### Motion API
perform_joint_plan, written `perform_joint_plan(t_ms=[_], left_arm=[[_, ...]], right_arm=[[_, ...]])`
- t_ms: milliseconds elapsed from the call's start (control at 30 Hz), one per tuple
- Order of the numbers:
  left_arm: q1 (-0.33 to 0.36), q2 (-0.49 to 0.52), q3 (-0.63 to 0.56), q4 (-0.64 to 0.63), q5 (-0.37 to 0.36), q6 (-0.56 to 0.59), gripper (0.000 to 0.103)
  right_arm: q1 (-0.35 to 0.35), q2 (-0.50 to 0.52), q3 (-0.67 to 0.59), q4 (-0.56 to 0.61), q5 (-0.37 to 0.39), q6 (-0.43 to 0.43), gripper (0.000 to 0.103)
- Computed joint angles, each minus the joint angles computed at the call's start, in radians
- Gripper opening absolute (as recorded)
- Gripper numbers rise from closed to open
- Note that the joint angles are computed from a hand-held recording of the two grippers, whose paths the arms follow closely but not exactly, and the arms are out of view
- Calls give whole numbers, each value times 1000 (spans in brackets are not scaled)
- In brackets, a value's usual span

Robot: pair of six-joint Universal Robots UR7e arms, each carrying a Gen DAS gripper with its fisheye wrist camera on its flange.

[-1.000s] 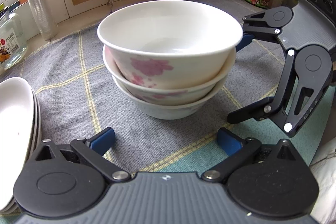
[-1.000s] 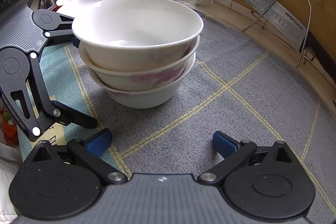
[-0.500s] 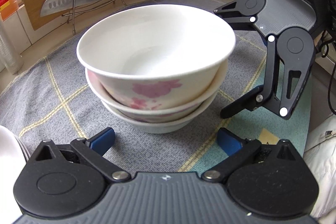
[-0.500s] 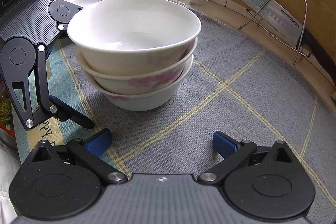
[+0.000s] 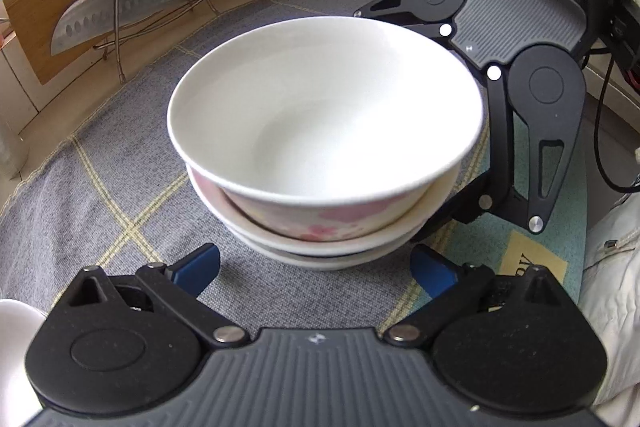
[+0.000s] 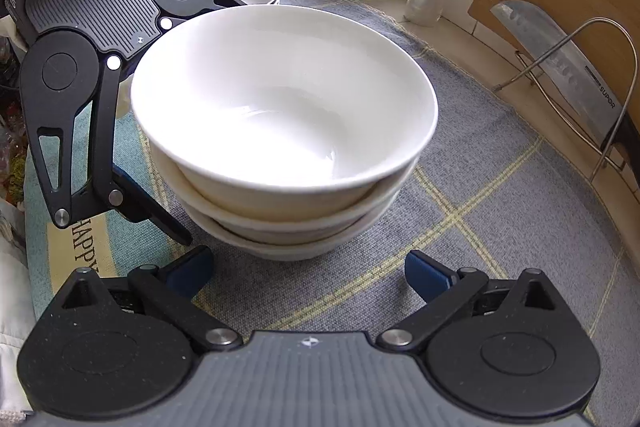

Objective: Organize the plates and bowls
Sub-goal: 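Grasp the bowl stack from both sides with the left and right grippers, then lift the bowl stack with both grippers and carry it over the plate stack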

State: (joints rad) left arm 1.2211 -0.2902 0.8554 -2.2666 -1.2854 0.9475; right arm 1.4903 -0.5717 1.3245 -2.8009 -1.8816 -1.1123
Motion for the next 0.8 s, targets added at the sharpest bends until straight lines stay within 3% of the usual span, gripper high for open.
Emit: perform_joint_plan(t_ms=[233, 533, 800], left_arm=[[2, 21, -62, 54, -12, 16, 89], [0, 40, -117, 131, -40, 89, 84], [7, 64, -186, 211, -60, 136, 80]], right_arm=[[2, 8, -27, 28, 34, -49, 100], [4, -8, -38, 96, 47, -81, 85], [1, -15, -46, 138, 67, -89, 81]])
